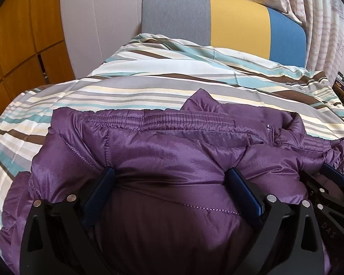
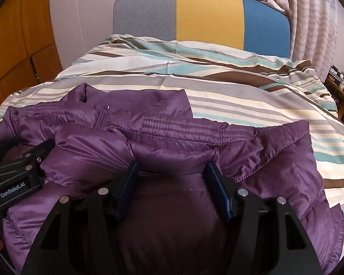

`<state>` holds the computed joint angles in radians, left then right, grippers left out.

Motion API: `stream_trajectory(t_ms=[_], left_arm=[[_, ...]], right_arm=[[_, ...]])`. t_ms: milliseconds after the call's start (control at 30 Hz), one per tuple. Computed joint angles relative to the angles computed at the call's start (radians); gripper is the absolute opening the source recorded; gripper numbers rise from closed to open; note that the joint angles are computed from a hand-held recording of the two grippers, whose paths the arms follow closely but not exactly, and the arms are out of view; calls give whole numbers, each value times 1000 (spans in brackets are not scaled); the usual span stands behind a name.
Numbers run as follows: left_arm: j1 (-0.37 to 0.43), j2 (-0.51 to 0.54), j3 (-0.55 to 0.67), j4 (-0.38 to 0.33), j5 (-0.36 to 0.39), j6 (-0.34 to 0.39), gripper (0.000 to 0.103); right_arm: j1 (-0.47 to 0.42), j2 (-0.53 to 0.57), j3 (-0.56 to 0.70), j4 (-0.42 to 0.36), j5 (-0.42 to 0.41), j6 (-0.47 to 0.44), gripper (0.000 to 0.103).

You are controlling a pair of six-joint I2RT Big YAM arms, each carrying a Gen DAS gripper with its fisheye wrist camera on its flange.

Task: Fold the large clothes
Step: 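Press and smooth the folded jacket with both open grippers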

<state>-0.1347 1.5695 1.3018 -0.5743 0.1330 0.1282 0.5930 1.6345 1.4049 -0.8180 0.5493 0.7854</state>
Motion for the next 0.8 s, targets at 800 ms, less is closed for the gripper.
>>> stream_trajectory(t_ms=[800], left_arm=[[187,95,119,-120,78,-116,100]], right_arm=[[6,0,-6,5,18,-6,62]])
